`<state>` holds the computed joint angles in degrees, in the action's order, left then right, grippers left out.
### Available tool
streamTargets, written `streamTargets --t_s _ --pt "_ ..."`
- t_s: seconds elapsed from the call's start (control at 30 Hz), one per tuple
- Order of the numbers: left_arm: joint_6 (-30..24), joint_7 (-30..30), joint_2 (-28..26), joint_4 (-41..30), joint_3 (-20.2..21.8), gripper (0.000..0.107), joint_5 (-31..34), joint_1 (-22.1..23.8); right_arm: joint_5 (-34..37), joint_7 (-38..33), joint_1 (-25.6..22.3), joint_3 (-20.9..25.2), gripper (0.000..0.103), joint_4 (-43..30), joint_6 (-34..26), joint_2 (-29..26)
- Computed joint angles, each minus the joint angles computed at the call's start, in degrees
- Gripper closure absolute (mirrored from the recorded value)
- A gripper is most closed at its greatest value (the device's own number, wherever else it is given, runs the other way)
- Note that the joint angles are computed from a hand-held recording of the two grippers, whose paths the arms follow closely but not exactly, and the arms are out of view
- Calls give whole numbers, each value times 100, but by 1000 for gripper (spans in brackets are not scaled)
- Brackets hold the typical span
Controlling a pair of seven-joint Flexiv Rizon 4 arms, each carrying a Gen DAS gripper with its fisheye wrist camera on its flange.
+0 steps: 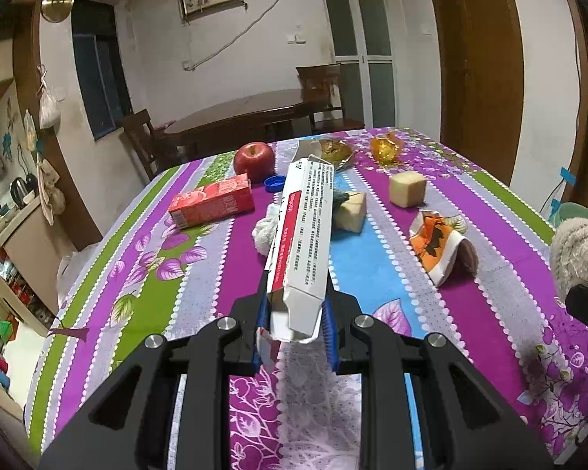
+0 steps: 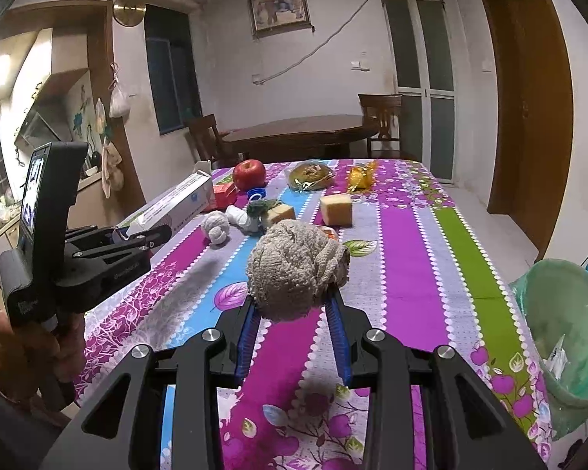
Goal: Collect trash
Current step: 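Grasp the white tube box with left tool while right tool holds the cloth ball, then carry the tube box and cloth ball with both tools over the green bin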
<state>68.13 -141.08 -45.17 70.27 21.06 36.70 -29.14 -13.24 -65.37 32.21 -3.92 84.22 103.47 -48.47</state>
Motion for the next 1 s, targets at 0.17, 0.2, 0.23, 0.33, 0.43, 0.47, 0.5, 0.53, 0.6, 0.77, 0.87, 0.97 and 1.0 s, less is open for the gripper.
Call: streamTargets --t_s 0.17,0.2,0.23,0.33,0.43,0.47,0.5,0.53,0.6,0.77,0.87,0.97,1.0 --pt "-134 -114 -31 -133 92 85 167 -136 144 16 140 -225 69 133 90 67" --pt "-165 -133 -33 -165 104 85 206 -158 186 15 181 -292 69 161 115 79" --pt "-200 -147 -37 -204 112 85 248 -179 220 14 206 -339 69 178 123 95" --pt "-234 -147 -39 -292 66 85 334 -180 350 -14 309 -546 69 295 185 175" --pt "-269 -71 -69 -439 1 85 386 -174 546 -55 505 -899 69 391 234 243" --pt "-284 -33 -87 -498 -20 85 398 -175 635 -69 585 -1053 69 434 257 276" --pt "-300 23 -116 -583 -51 85 402 -174 705 -88 640 -1156 68 469 274 303" --pt "-306 67 -140 -649 -79 85 399 -170 765 -113 674 -1245 68 501 280 338" --pt "-323 192 -220 -842 -140 85 381 -167 926 -160 805 -1527 69 580 295 394" --pt "-293 640 -491 -1381 -303 85 227 -170 1191 -214 908 -1951 68 692 238 511" --pt "-330 922 -686 -1735 -370 85 82 -179 1316 -213 953 -2179 68 783 221 572" --pt "-347 1296 -922 -2124 -494 85 -120 -173 1384 -202 896 -2251 68 865 222 633" --pt "-358 1412 -1003 -2256 -520 85 -188 -178 1408 -198 897 -2289 68 893 221 644"
